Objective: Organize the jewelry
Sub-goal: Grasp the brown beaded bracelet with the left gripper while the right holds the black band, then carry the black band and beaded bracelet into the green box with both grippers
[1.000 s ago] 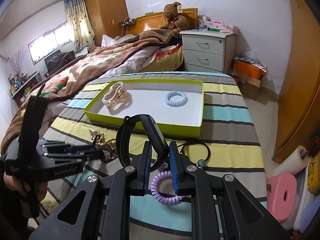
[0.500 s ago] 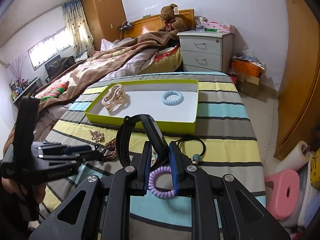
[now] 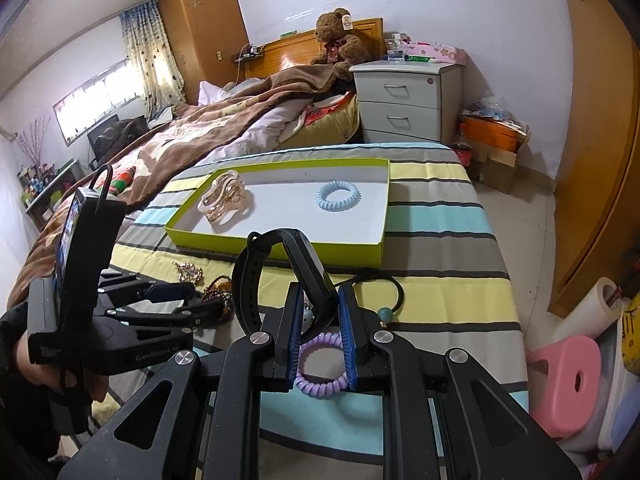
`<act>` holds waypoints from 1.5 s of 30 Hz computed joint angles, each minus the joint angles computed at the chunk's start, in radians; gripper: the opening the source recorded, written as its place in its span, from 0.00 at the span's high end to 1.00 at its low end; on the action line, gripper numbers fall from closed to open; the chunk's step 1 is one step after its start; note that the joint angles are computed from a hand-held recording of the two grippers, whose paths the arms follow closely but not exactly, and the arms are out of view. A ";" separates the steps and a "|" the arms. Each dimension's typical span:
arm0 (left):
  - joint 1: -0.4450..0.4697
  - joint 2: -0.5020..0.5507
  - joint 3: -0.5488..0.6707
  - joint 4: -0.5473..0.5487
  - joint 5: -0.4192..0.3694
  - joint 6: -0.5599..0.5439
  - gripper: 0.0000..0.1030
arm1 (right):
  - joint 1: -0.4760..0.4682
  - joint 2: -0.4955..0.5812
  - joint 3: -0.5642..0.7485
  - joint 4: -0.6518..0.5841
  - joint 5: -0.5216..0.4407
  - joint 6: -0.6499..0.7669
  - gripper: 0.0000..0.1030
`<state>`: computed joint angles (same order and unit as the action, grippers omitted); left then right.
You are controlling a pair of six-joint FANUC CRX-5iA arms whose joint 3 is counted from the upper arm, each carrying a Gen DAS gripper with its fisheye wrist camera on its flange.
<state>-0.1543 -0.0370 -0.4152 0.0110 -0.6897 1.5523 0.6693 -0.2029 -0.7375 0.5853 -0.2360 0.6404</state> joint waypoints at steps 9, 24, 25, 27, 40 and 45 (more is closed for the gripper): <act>0.004 -0.003 -0.029 0.098 0.022 -0.104 0.79 | 0.011 0.006 0.012 -0.041 -0.005 0.039 0.82; 0.044 -0.064 -0.105 0.223 0.087 -0.189 0.91 | 0.020 0.002 0.004 0.012 -0.013 -0.027 0.82; 0.049 -0.071 -0.113 0.238 0.090 -0.203 0.91 | 0.020 0.001 0.001 0.021 -0.012 -0.035 0.82; 0.055 -0.082 -0.122 0.253 0.095 -0.212 0.91 | 0.020 -0.001 -0.002 0.037 -0.013 -0.053 0.82; 0.114 -0.171 -0.187 0.438 0.121 -0.357 0.91 | 0.015 -0.012 -0.007 0.151 -0.012 -0.156 0.82; 0.141 -0.185 -0.198 0.498 0.127 -0.401 0.91 | 0.012 0.002 0.015 0.165 -0.020 -0.156 0.82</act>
